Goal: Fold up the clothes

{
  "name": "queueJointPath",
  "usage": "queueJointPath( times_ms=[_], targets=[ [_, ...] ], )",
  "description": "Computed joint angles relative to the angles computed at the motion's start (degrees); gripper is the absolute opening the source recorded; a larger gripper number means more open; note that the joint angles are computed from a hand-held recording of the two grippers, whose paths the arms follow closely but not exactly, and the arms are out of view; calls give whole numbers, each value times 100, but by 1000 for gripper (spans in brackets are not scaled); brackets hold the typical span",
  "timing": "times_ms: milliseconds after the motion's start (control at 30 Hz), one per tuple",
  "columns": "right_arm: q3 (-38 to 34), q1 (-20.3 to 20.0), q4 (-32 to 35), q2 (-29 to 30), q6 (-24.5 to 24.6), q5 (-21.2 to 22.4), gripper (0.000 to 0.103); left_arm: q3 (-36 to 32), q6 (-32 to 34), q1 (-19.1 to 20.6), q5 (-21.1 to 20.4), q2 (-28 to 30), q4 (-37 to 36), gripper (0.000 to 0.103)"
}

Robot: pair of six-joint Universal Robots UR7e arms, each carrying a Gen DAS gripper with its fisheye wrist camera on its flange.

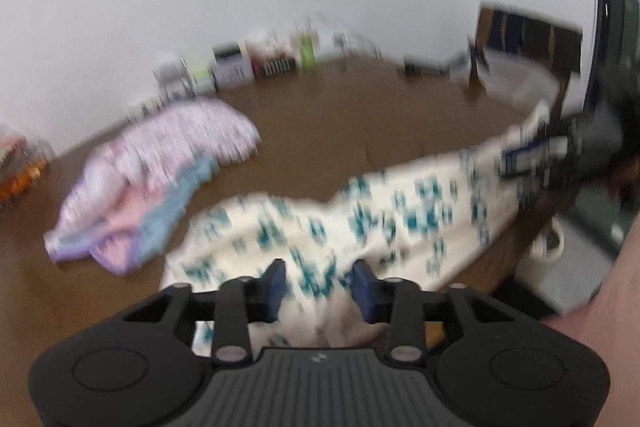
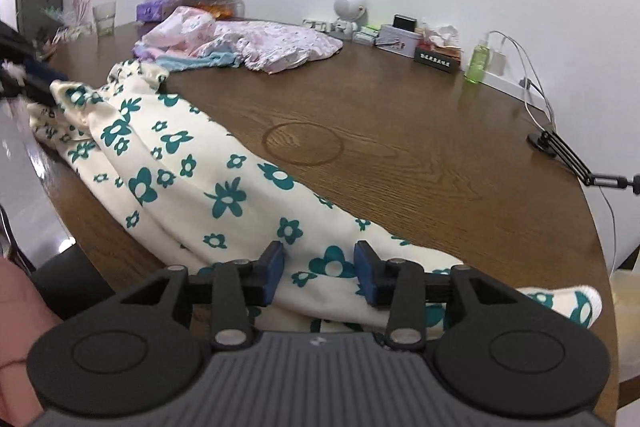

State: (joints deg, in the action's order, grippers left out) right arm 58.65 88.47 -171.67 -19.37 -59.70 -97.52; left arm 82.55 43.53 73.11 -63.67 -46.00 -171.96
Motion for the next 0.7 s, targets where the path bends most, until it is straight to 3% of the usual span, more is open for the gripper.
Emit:
queueJointPath(
  times_ms=[100,200,233,333,367,500,633,700],
  targets=[
    [89,6,-176,9,40,25,43,-354,229,-81,-33,209,-2,41],
    [179,2,-338,5,104,53,43,-867,354,-77,15,547,698,40],
    [189,2,-357,4,129,48,44,-991,421,-84,215,673,883,39],
    [182,20,-311,-3,176,-17,44,-1288,613,-97,860,1021,1282,19],
    [161,30,-255,-6,170,-51,44,-1317,691,-94,1073,1104,1299,19],
    [23,44,41,-7,127,-111,44,-1107,799,-37,1209,1048,1040,18],
    [-49,50,199,-7,155,-118,44,-943,589,10,1098,824,851,33],
    [-75,49,290,-26,258,-78,46,-869,530,35,1074,719,512,32]
  ],
)
